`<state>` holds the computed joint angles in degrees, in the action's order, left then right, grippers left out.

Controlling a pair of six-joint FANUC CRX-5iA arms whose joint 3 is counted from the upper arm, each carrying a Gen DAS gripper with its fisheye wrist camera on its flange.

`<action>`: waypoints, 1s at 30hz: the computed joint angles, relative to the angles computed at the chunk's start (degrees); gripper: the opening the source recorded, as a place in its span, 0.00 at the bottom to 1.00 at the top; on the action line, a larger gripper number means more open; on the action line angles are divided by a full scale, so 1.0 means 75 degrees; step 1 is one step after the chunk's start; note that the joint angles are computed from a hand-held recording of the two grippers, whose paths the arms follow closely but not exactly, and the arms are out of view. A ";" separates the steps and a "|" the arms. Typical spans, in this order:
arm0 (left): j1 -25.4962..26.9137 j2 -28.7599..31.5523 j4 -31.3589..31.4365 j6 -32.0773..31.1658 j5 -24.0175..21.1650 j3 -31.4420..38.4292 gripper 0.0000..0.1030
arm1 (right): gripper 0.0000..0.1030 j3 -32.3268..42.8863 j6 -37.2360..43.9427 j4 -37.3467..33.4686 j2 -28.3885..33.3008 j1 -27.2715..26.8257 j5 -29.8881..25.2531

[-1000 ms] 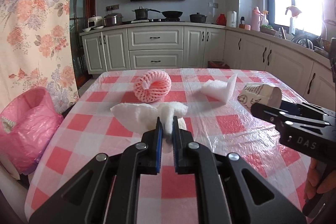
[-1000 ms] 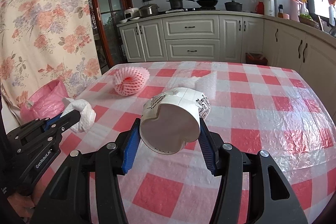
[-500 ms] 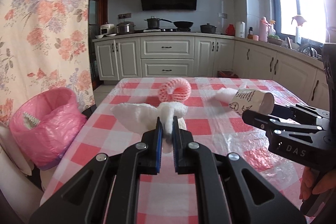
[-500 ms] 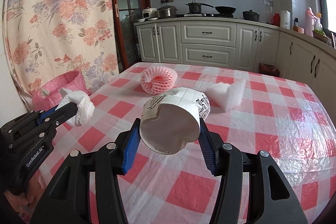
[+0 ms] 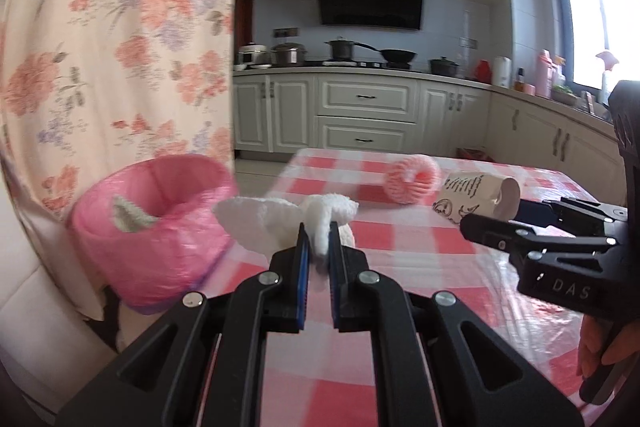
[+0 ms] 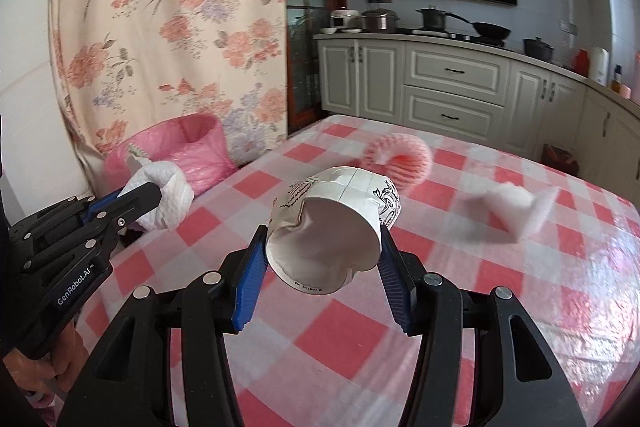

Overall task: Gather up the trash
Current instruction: 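Carry the tissue and paper cup over the pink wastebasket, then open both grippers to drop the tissue and cup in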

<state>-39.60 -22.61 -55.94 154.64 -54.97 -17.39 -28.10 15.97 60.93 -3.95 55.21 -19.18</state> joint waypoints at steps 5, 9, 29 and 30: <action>0.0536 -0.0471 -0.0119 0.0056 -0.0366 -0.0206 0.08 | 0.50 0.0786 0.1329 -0.1077 0.0553 0.0211 0.0323; 0.1269 -0.0792 -0.0039 -0.0246 -0.0310 -0.0273 0.08 | 0.50 0.1819 0.2991 -0.2524 0.1224 0.0433 0.0425; 0.7063 -0.0507 0.4604 -0.5653 0.3253 -0.0842 0.15 | 0.51 0.9033 1.0207 -0.9259 0.5144 0.0423 -0.2392; 0.7048 -0.0447 0.4465 -0.5538 0.3204 -0.0783 0.24 | 0.52 0.9308 1.0388 -0.9446 0.5302 0.0383 -0.2547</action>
<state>13.25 -25.96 -22.45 113.10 -30.94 -23.27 41.72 93.88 -9.91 35.82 58.08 -38.28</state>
